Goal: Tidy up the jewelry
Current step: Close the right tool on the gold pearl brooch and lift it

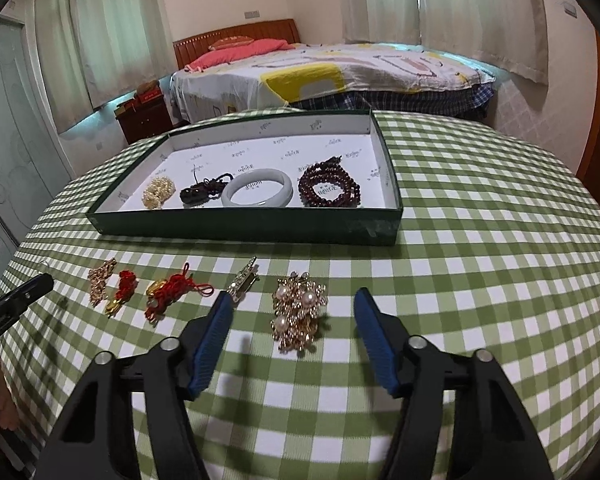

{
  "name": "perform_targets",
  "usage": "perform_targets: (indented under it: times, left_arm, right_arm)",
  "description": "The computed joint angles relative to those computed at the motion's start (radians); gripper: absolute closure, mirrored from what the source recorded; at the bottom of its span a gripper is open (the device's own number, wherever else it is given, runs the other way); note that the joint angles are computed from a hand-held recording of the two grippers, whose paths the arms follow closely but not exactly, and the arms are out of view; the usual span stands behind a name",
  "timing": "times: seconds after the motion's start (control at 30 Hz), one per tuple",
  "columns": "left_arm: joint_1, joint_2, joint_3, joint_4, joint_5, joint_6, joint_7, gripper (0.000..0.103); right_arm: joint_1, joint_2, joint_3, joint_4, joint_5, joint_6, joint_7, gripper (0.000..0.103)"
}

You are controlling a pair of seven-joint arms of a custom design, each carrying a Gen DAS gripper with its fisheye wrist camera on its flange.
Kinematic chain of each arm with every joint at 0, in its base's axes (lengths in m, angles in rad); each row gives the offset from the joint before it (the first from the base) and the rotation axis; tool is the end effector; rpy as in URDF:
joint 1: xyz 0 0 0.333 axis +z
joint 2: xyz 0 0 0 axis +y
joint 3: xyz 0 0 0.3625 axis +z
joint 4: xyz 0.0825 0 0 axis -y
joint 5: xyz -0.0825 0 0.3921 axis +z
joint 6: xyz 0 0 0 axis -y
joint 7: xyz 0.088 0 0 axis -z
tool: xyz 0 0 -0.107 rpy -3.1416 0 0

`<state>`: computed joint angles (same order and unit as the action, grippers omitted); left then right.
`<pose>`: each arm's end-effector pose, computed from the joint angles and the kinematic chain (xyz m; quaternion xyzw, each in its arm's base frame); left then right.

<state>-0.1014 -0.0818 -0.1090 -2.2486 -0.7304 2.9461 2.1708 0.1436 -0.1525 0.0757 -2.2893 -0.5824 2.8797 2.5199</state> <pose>0.5486 -0.0739 0.5212 -0.5962 0.6932 -0.3588 0.1880 0.5139 0.1487 0.5353 -0.5768 0.7189 -0.2408 0.3041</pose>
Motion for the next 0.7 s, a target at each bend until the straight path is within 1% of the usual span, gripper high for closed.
perform_targets:
  times: [0.1,0.17,0.2,0.23,0.27,0.3,0.33,0.47,0.6,0.7]
  left_arm:
    - [0.003,0.004,0.002,0.003,0.0,-0.002,-0.002,0.084]
    - [0.006,0.007,0.002,0.005,0.004,-0.003,-0.007,0.084]
    - [0.007,0.008,0.001,0.006,0.007,-0.005,-0.01,0.084]
    - [0.009,0.01,0.001,0.007,0.008,-0.004,-0.012,0.084]
    - [0.01,0.011,0.001,0.008,0.009,-0.004,-0.014,0.084]
    - [0.011,0.013,0.001,0.009,0.011,-0.005,-0.016,0.084]
    - [0.012,0.013,0.0,0.008,0.011,-0.004,-0.016,0.084]
    - [0.014,0.013,-0.001,0.006,0.016,-0.005,-0.019,0.084]
    - [0.013,0.012,-0.002,0.006,0.011,-0.002,-0.017,0.084]
    - [0.009,0.01,-0.001,0.005,-0.004,0.003,-0.004,0.084]
  right_arm:
    - [0.014,0.017,-0.011,0.014,0.045,-0.012,-0.046,0.051]
    - [0.03,0.024,-0.021,0.016,0.095,-0.019,-0.094,0.061]
    - [0.035,0.026,-0.024,0.016,0.115,-0.021,-0.113,0.063]
    - [0.041,0.028,-0.025,0.014,0.134,-0.025,-0.131,0.068]
    - [0.042,0.028,-0.023,0.012,0.14,-0.028,-0.138,0.07]
    - [0.03,0.026,-0.012,0.011,0.1,-0.031,-0.11,0.072]
    - [0.027,0.026,-0.006,0.013,0.078,-0.04,-0.098,0.078]
    - [0.023,0.02,-0.004,0.001,0.055,-0.024,-0.078,0.079]
    - [0.011,0.01,0.006,-0.008,0.003,-0.013,-0.031,0.081]
    - [-0.002,-0.002,0.019,-0.007,-0.061,-0.014,0.016,0.081]
